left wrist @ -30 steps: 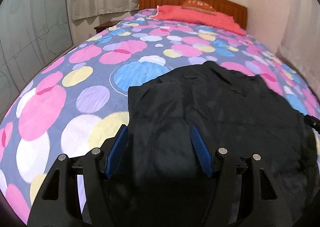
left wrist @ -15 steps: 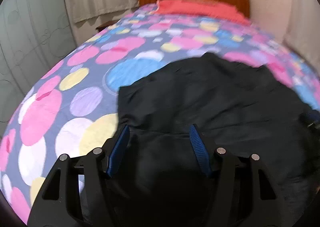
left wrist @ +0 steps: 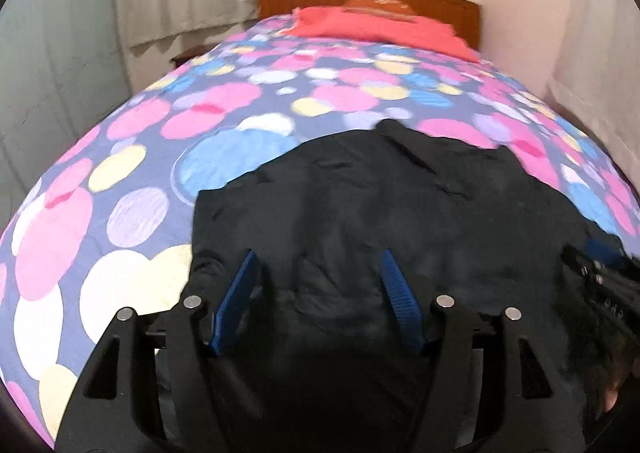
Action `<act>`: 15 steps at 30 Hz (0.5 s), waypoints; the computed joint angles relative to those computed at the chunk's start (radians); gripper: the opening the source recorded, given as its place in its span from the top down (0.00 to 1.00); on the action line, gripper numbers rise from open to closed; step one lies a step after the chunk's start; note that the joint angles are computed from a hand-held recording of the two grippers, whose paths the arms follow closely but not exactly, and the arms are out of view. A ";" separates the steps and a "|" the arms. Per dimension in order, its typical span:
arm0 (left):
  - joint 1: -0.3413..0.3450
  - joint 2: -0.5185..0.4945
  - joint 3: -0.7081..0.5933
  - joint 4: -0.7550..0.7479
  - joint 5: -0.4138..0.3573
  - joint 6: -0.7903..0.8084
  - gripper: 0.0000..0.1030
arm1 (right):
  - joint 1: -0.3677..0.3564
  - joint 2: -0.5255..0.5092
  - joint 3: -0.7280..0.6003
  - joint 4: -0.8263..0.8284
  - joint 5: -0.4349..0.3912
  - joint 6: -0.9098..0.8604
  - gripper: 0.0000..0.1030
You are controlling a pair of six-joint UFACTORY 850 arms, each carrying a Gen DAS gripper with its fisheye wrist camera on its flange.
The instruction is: Fold large clothes
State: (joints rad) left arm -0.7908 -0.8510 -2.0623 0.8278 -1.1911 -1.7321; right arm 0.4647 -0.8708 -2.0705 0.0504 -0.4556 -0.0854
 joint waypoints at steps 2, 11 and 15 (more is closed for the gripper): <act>0.028 -0.022 -0.013 -0.095 0.006 0.062 0.36 | 0.001 -0.048 -0.038 -0.033 -0.021 0.027 0.43; -0.021 0.029 0.049 -0.076 -0.015 0.039 0.35 | -0.045 0.116 0.181 0.192 0.037 -0.187 0.42; -0.092 0.163 0.233 -0.060 0.006 -0.086 0.32 | -0.098 0.280 0.404 0.292 0.085 -0.295 0.39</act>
